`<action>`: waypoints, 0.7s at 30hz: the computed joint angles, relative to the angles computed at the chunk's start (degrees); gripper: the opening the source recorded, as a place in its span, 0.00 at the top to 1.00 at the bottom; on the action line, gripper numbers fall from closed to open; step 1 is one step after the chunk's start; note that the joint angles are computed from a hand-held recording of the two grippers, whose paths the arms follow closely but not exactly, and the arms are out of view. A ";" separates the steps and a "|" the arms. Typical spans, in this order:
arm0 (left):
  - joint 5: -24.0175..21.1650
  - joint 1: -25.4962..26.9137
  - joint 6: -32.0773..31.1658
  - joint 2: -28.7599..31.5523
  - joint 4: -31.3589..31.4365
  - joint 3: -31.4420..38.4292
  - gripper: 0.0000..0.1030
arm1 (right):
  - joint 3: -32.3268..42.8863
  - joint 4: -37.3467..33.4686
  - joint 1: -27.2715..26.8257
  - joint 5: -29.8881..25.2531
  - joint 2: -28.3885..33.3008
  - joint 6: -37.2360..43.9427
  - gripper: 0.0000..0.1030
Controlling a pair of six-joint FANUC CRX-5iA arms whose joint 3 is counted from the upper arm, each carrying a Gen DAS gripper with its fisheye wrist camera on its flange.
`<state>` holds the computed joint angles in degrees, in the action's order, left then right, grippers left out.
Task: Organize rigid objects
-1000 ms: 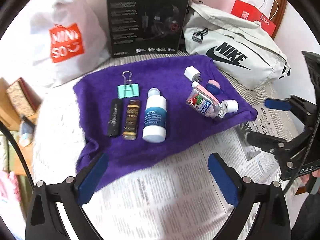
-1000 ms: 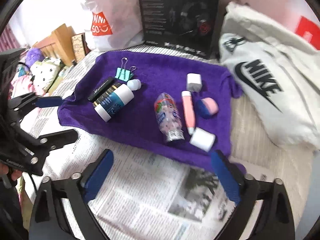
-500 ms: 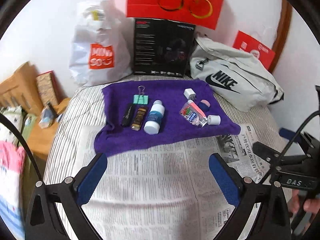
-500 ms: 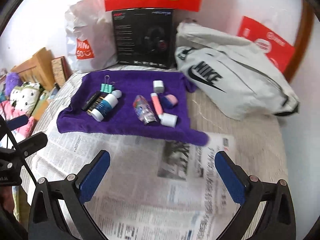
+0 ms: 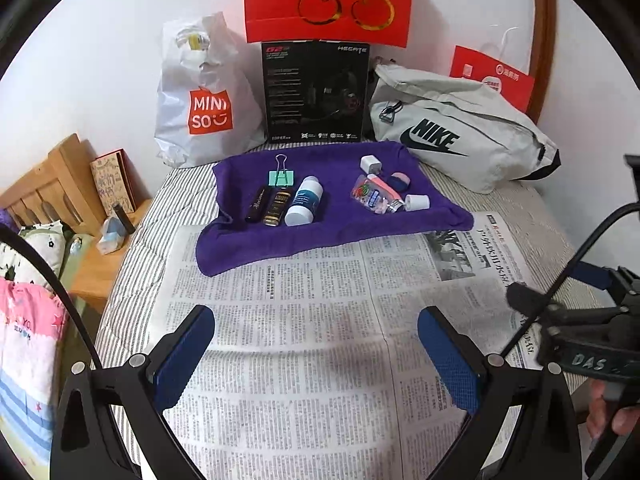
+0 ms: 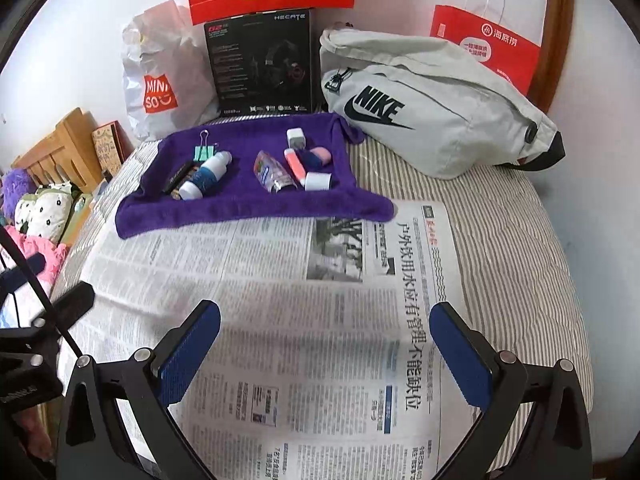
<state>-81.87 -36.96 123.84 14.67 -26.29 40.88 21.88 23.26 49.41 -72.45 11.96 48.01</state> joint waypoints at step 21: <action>1.72 0.71 1.47 -1.73 2.09 -3.22 0.00 | -3.81 0.65 0.38 1.63 -2.48 -1.56 0.00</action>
